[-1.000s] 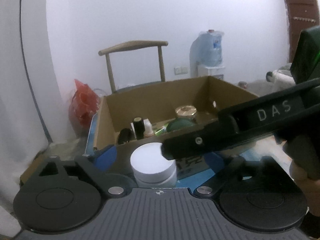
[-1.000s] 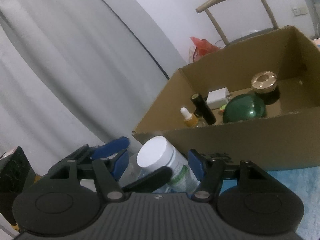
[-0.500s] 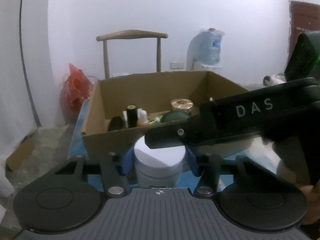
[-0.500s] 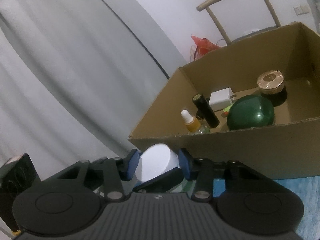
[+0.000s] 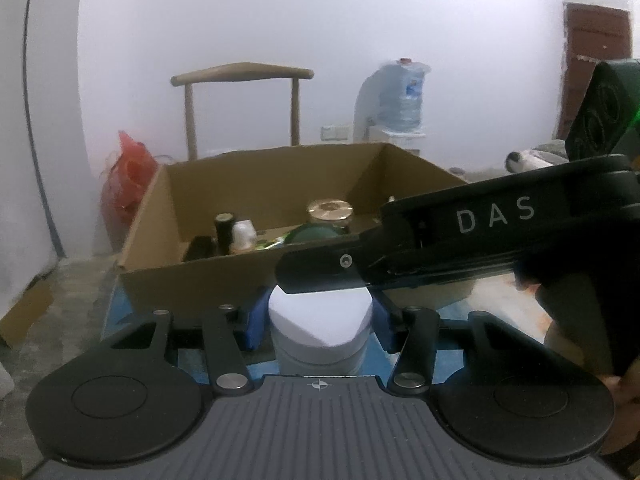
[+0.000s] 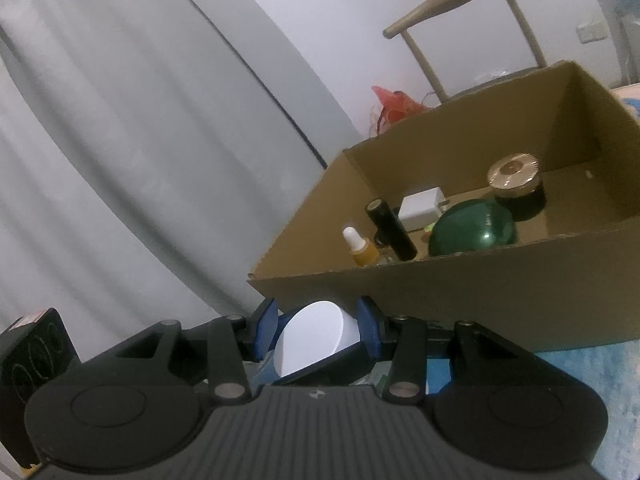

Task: Organize rigid objects
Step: 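Grasp the white pill bottle with the right tool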

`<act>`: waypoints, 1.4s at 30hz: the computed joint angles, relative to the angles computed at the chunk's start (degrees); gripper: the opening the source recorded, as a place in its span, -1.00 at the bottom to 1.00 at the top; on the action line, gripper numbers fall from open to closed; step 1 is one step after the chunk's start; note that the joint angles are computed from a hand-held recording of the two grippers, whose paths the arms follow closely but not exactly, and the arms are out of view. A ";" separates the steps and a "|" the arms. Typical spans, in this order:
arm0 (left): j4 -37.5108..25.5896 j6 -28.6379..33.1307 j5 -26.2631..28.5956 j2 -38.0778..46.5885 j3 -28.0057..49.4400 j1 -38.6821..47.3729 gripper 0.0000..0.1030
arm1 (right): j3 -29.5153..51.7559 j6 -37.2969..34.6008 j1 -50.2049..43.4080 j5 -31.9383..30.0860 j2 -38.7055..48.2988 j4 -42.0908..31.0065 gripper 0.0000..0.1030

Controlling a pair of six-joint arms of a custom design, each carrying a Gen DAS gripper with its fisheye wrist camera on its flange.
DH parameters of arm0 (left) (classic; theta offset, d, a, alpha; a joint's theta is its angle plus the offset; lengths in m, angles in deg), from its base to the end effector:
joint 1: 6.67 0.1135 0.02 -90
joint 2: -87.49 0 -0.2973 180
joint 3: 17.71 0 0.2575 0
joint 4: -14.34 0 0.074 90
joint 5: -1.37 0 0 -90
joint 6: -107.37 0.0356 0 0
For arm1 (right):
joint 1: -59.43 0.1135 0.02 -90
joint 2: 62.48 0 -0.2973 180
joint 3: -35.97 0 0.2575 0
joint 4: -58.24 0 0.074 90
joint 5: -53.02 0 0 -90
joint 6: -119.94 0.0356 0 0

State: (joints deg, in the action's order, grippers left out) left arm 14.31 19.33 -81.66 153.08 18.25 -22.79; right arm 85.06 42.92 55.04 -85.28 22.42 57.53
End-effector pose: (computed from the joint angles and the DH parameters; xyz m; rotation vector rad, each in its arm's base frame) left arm 0.2063 -0.0641 0.2028 0.4024 2.0572 -0.2767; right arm 0.2821 0.0050 0.2008 -0.1503 2.1259 1.0079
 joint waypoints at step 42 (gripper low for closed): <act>4.39 -0.49 0.66 5.17 -1.58 -8.13 0.39 | -3.39 -5.67 -14.42 -3.95 -5.94 -9.24 0.15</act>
